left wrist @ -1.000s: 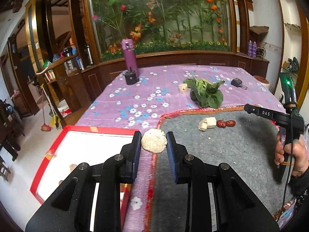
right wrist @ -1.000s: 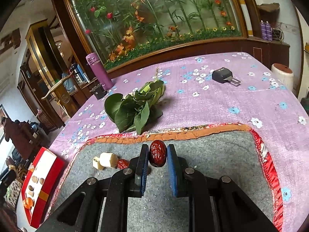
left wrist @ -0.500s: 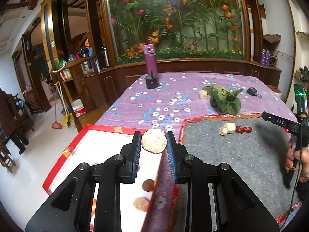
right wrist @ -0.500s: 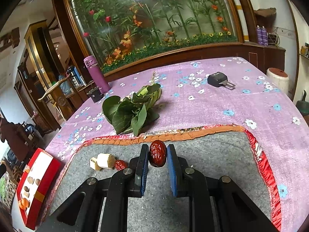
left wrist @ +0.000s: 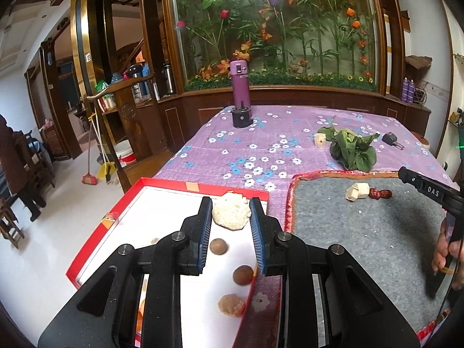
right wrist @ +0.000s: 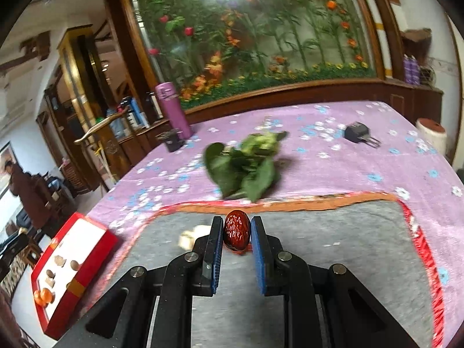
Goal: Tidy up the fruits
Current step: 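Carry the cracker and red date over the white tray and open both tools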
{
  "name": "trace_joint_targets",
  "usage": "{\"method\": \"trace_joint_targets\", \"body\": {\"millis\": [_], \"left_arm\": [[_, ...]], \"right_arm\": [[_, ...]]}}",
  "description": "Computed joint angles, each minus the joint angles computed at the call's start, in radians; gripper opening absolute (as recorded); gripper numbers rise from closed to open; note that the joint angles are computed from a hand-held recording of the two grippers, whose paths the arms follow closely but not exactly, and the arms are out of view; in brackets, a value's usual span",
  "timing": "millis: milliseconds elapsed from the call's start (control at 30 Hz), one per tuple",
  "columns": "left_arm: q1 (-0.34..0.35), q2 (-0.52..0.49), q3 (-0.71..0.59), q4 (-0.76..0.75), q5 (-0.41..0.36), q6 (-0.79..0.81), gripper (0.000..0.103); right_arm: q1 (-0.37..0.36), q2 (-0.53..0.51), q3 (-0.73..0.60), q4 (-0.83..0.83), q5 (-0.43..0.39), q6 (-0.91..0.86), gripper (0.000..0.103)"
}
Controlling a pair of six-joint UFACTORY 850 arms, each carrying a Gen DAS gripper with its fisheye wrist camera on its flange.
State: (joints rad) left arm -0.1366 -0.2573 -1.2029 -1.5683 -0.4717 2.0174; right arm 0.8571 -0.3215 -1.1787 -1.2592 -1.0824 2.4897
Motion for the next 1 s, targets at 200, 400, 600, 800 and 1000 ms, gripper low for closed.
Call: {"method": "trace_joint_targets", "body": {"millis": [200, 400, 600, 800, 1000], "left_arm": [[0.012, -0.015, -0.013, 0.012, 0.010, -0.017, 0.025], [0.026, -0.035, -0.032, 0.020, 0.021, -0.036, 0.025], [0.038, -0.058, -0.056, 0.035, 0.030, -0.062, 0.025], [0.054, -0.083, -0.082, 0.055, 0.034, -0.093, 0.025], [0.067, -0.111, -0.111, 0.085, 0.041, -0.134, 0.025]], "right_arm": [[0.008, -0.073, -0.102, -0.065, 0.046, -0.038, 0.019], [-0.001, -0.147, -0.214, -0.103, 0.118, -0.097, 0.019], [-0.009, -0.218, -0.330, -0.138, 0.165, -0.154, 0.019], [-0.014, -0.290, -0.449, -0.156, 0.209, -0.216, 0.019], [-0.017, -0.364, -0.565, -0.140, 0.264, -0.301, 0.018]]}}
